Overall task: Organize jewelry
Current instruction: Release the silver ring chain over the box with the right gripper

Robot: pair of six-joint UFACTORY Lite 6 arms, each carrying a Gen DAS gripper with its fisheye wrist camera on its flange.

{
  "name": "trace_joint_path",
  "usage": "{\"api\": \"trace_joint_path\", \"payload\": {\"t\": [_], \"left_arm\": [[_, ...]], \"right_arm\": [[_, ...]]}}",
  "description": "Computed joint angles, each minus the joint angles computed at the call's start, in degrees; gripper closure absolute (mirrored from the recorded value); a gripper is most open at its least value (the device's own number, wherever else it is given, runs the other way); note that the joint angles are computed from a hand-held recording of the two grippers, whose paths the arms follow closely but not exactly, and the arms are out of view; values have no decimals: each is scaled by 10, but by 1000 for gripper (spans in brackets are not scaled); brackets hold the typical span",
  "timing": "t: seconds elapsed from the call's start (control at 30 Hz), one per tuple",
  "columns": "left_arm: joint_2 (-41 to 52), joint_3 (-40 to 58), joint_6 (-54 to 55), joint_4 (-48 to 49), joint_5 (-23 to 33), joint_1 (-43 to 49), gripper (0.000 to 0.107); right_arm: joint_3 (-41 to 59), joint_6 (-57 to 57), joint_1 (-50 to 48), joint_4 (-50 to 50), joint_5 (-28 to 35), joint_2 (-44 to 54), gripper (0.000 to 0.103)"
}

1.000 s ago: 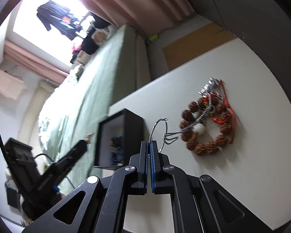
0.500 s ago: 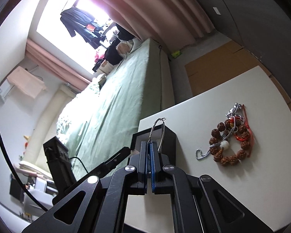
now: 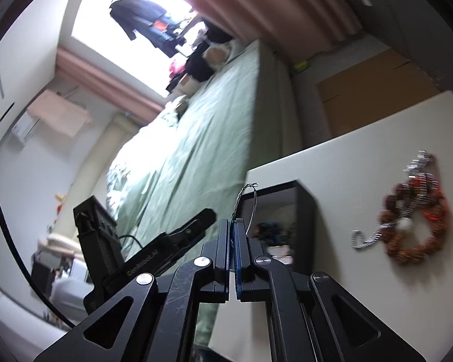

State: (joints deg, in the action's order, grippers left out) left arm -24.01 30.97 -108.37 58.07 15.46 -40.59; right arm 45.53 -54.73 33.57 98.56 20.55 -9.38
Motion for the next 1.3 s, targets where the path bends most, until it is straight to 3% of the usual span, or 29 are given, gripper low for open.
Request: {"api": "trace_joint_path", "payload": {"t": [0.13,0.17,0.2,0.27,0.37,0.5,0.67,0.8,0.93,1.07,1.17,1.3], "left_arm": [[-22,-12,23,-23,4,2,40],[-23,-12,26,-28,6,-1,40],[-22,-11,25,-28,6,-4,40],[-18,-7,17,-21,9,-13,40],[-3,4,-21,11,21,-39,40],[25,25,-60,39,47,-81,40],[60,51,-99,66,78,-135,40],[99,82,-108,75,111,-180,40],[138,113,-110,77,138,-216,40],[180,149,-102,73,155,-249,39],[208,172,-98,72,165,-268,34],[238,198,-95,73,171,-291,28]], "right_arm": [[29,45,16,-51,-7,36,94],[27,52,18,-55,-12,33,84],[17,58,17,-57,-20,23,67],[-5,76,13,-68,-37,-4,55],[-39,115,-14,-107,-29,-50,55],[-72,242,-37,-233,-31,-107,55],[-106,339,-89,-339,6,-162,55],[-124,429,-118,-446,30,-210,40],[-135,517,-139,-554,48,-252,37],[-149,511,-189,-568,91,-284,36],[-155,547,-215,-617,114,-311,23],[-167,559,-256,-642,143,-351,21]]}}
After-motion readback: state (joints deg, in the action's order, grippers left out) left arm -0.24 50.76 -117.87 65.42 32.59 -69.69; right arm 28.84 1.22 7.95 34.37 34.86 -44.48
